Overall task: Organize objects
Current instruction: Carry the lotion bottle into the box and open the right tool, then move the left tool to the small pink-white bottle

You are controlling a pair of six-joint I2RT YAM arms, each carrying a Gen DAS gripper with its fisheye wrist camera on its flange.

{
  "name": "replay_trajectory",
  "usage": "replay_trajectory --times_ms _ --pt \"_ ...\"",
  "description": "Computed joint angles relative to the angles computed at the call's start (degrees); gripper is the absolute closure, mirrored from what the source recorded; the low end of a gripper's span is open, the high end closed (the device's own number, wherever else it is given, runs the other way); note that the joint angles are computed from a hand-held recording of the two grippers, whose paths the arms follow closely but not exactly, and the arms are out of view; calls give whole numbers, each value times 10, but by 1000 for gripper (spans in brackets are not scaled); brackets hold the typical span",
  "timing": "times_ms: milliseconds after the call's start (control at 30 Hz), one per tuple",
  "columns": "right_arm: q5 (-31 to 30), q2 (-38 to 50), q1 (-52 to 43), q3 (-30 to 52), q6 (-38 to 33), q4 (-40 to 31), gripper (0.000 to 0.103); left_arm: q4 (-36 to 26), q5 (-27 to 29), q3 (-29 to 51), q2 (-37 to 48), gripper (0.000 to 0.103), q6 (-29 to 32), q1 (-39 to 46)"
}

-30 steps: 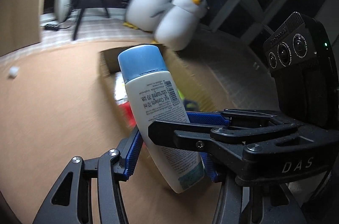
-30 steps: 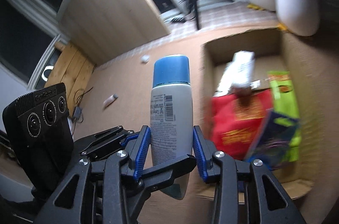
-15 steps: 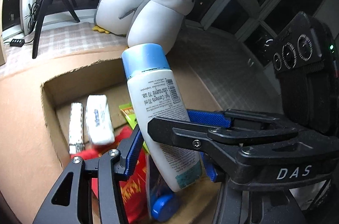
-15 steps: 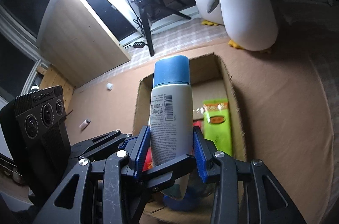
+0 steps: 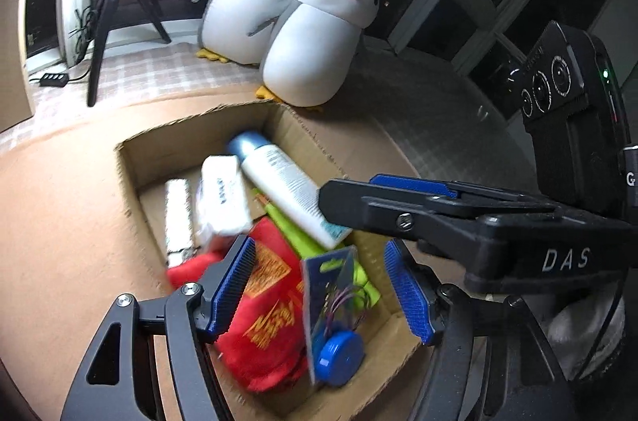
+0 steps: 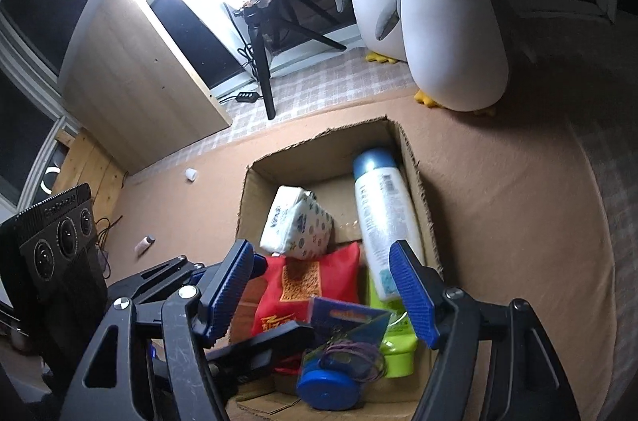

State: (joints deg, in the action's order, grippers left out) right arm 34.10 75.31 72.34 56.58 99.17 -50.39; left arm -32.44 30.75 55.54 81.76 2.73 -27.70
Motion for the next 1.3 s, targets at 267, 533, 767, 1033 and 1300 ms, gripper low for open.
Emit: replay_trajectory --times_ms 267,533,767,1033,1300 --pt "21 75 48 56 50 -7 36 -103 33 -42 -80 32 123 137" --pt "24 212 73 169 70 12 36 -245 82 3 -34 32 343 372" --pt "17 322 62 296 37 34 36 -300 73 118 103 32 476 560" --pt "-8 426 35 421 -15 56 36 -317 52 294 271 32 508 656" --pt "-22 505 27 526 -16 41 36 -349 31 499 437 32 498 686"
